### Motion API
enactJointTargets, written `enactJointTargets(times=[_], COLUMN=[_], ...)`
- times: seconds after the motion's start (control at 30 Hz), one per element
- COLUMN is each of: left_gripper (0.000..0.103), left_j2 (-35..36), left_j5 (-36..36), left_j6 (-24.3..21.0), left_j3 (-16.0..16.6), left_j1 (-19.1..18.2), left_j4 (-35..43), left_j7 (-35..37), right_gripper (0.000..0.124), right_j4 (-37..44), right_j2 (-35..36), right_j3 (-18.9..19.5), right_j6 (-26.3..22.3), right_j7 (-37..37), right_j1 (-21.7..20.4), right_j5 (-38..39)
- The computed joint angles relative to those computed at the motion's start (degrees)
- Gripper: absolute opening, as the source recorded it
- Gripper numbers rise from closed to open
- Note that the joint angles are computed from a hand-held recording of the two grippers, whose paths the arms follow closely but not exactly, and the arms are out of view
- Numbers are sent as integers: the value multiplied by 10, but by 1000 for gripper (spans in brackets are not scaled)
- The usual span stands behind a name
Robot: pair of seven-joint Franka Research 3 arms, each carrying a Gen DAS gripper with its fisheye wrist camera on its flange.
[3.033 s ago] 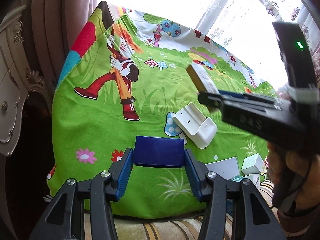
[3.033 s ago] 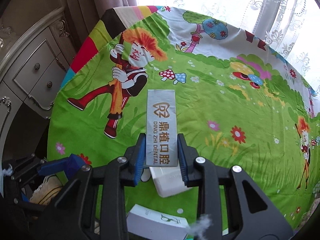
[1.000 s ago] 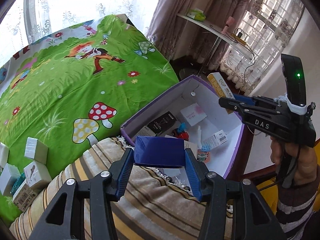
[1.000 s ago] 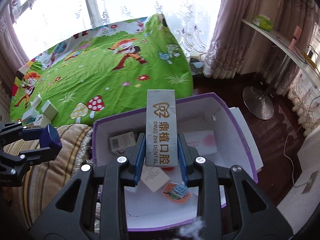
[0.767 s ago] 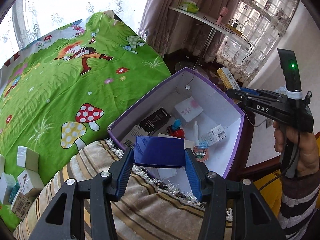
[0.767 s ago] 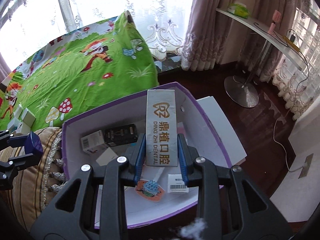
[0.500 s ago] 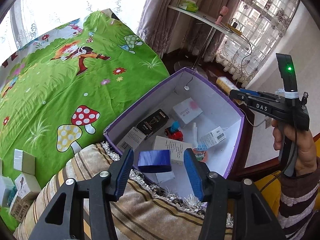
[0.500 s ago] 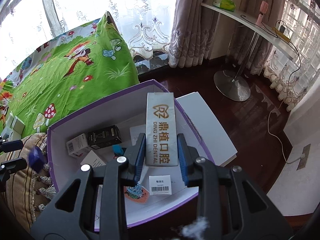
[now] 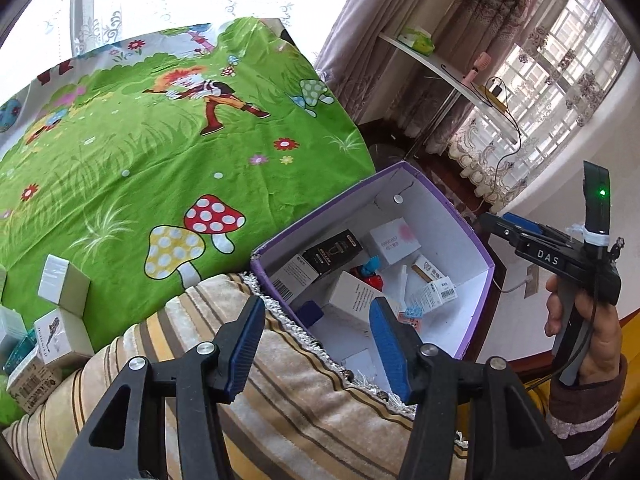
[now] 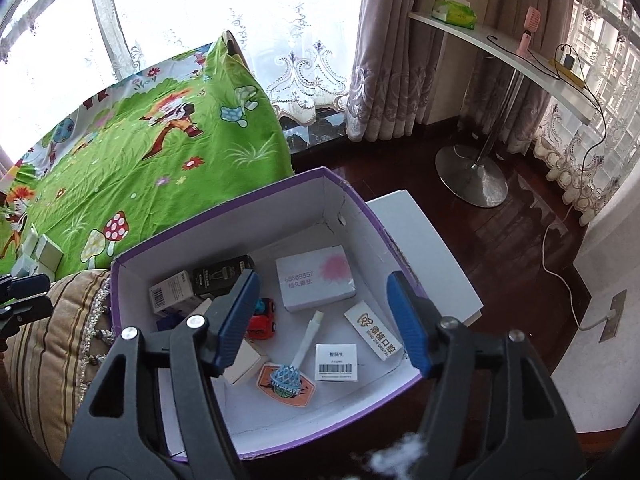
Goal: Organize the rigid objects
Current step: 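Move both tools back over the remaining boxes on the bed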
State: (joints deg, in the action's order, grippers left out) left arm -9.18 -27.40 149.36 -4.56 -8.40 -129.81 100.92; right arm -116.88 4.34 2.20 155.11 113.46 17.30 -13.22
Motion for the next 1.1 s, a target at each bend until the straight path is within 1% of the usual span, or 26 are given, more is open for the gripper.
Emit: enactJointTargets(times=[0.13,0.33,0.4,0.53,0.63,0.8,0.9,0.97,1.1], left_gripper=[56,56,56,56,56,56,59,59,60], left_j2=[-11,-33,-44,-69,-88,-121,-138,-147,-164], left_j5=[-8,-12,-14,-7,2,11,22,35,48], left_j6=[9,20,25,35,41,50,57,57,64], left_j3=[8,21,29,44,58,86,100,106,123], left_j1=[5,12,13,22,32,47,61,75,90], left_j4=[-12,-35,-45,-69,-88,-119,-137,-146,-163], left_j7=[-4,-9,-10,-22,-39,-58,-75,-93,-113], right_gripper=[70,70,70,70,72,74,74,74,74], right_j4=[9,32,45,71,94,137,164,180,217], right_j2=[0,6,11,22,33,60,79,91,119], right_j3=[10,25,29,40,40,43,48,50,53], right_j6=[6,6,-1,-10,-20,-34,-50,-61,-77], right_j7=[-16,-60,-69,-116,-115,-122,-138,-153,-180], right_j1=[10,31,40,54,70,92,106,116,138], right_j5=[6,29,31,74,70,85,93,96,95])
